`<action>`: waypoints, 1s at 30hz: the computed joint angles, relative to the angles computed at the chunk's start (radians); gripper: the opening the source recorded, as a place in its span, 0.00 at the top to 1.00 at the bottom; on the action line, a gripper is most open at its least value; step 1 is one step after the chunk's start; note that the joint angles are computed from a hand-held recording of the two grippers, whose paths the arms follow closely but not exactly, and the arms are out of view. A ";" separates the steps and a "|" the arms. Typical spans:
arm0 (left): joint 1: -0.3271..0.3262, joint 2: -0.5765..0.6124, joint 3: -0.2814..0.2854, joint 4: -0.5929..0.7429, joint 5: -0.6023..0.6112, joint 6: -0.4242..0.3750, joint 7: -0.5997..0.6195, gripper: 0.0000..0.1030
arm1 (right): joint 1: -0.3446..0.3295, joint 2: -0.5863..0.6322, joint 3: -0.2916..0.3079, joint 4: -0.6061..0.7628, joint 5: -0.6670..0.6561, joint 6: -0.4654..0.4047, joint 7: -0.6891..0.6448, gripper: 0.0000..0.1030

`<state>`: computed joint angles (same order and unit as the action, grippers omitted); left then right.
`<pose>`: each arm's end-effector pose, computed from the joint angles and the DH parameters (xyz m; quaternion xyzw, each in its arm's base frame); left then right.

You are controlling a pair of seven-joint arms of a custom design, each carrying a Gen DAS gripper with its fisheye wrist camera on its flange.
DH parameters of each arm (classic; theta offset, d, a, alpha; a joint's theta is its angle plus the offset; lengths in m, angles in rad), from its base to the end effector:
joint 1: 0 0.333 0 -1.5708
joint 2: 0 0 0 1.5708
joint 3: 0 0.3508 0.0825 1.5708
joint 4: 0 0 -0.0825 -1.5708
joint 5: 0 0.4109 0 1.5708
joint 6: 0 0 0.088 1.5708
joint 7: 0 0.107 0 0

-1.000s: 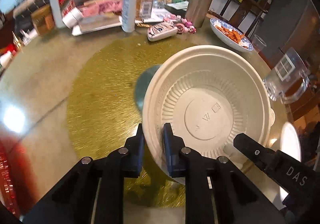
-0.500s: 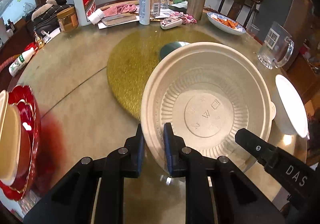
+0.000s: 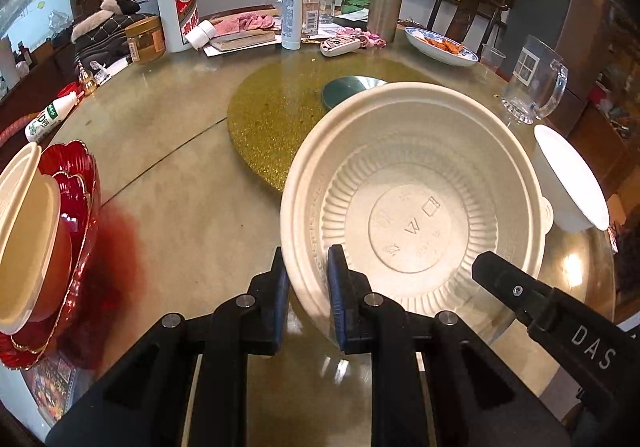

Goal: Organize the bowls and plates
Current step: 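Carry the second beige bowl over the red plate stack with both grippers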

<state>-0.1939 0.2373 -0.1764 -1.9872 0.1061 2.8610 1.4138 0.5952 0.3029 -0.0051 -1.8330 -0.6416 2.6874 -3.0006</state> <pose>0.6279 -0.2418 0.4387 -0.5682 0.7601 -0.2675 0.1667 0.5725 0.4070 0.4424 -0.4327 0.8376 -0.1047 0.3166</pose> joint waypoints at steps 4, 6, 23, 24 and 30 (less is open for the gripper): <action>0.021 -0.015 -0.017 -0.022 -0.041 0.008 0.035 0.84 | 0.014 -0.005 -0.002 -0.002 -0.025 -0.013 0.021 0.89; 0.024 -0.019 -0.019 -0.031 -0.054 0.014 0.046 0.84 | 0.019 -0.005 -0.002 0.000 -0.039 -0.021 0.033 0.89; 0.048 -0.111 -0.030 -0.133 -0.155 0.075 0.130 0.83 | 0.031 -0.033 0.021 -0.008 -0.134 -0.024 0.096 0.89; 0.049 -0.115 -0.030 -0.135 -0.160 0.076 0.134 0.83 | 0.032 -0.033 0.022 -0.005 -0.138 -0.025 0.097 0.89; 0.061 -0.146 -0.033 -0.155 -0.217 0.080 0.183 0.83 | 0.038 -0.037 0.027 0.006 -0.161 -0.023 0.101 0.89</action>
<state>-0.1334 0.0909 -0.2094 -2.1426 -0.1106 2.9411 1.5964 0.6330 0.2655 0.0217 -1.8271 -0.8028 2.6646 -2.8999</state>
